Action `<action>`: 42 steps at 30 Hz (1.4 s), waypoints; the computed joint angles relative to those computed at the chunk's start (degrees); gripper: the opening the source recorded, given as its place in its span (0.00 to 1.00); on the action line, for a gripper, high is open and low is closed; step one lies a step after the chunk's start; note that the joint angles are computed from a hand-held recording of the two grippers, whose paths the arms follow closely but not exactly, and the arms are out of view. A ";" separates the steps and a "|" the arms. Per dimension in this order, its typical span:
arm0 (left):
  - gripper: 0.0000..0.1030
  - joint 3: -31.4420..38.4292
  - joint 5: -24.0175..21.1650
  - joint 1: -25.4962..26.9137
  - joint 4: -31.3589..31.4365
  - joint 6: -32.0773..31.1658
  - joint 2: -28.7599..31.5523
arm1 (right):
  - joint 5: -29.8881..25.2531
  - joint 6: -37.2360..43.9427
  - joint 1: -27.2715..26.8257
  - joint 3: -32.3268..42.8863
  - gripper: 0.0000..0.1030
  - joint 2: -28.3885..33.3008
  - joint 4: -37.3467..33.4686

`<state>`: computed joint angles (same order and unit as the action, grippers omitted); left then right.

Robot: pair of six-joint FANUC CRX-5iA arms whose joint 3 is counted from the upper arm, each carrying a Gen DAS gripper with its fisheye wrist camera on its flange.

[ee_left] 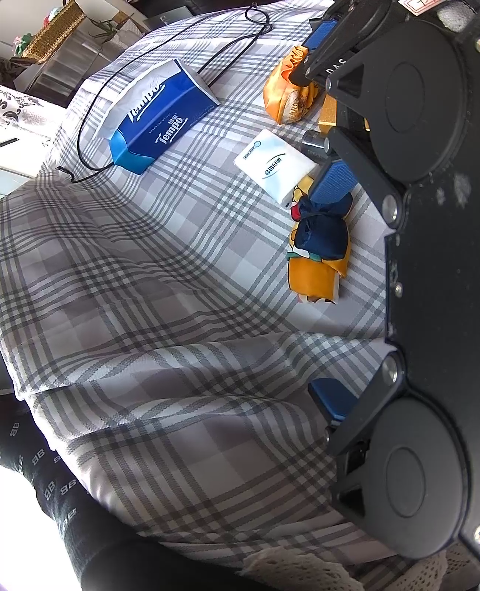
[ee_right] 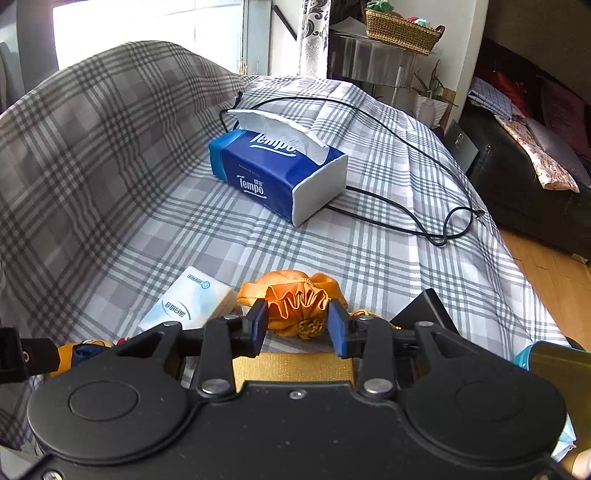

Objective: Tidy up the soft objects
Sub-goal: 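Grasp the yellow-and-navy fabric bundle with the left tool while the right holds the pouch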

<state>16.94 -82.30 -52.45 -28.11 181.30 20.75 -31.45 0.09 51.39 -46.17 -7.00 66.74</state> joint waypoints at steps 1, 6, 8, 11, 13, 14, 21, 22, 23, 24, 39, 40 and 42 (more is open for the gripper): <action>0.98 -0.03 0.03 0.05 0.06 -0.10 0.05 | -0.04 -0.97 -0.21 -0.09 0.37 0.06 0.74; 0.98 0.22 -0.19 0.32 0.32 -0.49 0.78 | 1.11 -4.37 -1.85 -0.75 0.18 0.51 5.25; 0.98 0.02 0.03 0.51 0.52 -0.49 0.99 | 1.69 -4.57 -2.29 -1.03 0.11 0.31 5.86; 0.98 -1.70 2.36 1.31 1.60 0.06 0.46 | 3.49 -5.99 -3.33 -2.03 0.09 -0.92 7.43; 0.98 -3.06 4.36 1.84 2.25 0.69 -0.01 | 4.13 -7.13 -3.90 -2.75 0.08 -1.93 8.97; 0.98 -3.50 5.10 2.03 2.48 0.86 -0.06 | 4.62 -7.63 -4.24 -3.16 0.08 -2.51 9.73; 0.98 -4.07 8.19 3.29 3.13 0.60 1.35 | 9.59 -9.30 -7.22 -5.44 0.08 -6.64 12.76; 0.98 -4.44 9.20 3.71 3.61 0.44 1.45 | 10.29 -9.61 -7.71 -5.77 0.08 -7.12 13.32; 0.98 -4.84 10.33 4.13 4.22 0.36 1.55 | 10.91 -9.88 -8.14 -6.07 0.08 -7.54 13.77; 0.98 -5.22 11.31 4.47 4.63 0.36 1.62 | 11.35 -9.87 -8.38 -6.29 0.08 -7.91 13.81; 1.00 -3.05 12.65 5.73 4.65 -3.11 5.56 | 11.65 -5.53 -6.56 -7.25 0.08 -11.07 7.76; 1.00 -2.98 12.91 5.83 4.86 -3.60 5.78 | 11.20 -4.81 -6.08 -7.16 0.08 -11.23 6.92; 1.00 -2.89 13.67 5.98 5.28 -4.32 6.25 | 10.42 -3.41 -5.16 -6.90 0.08 -11.58 4.92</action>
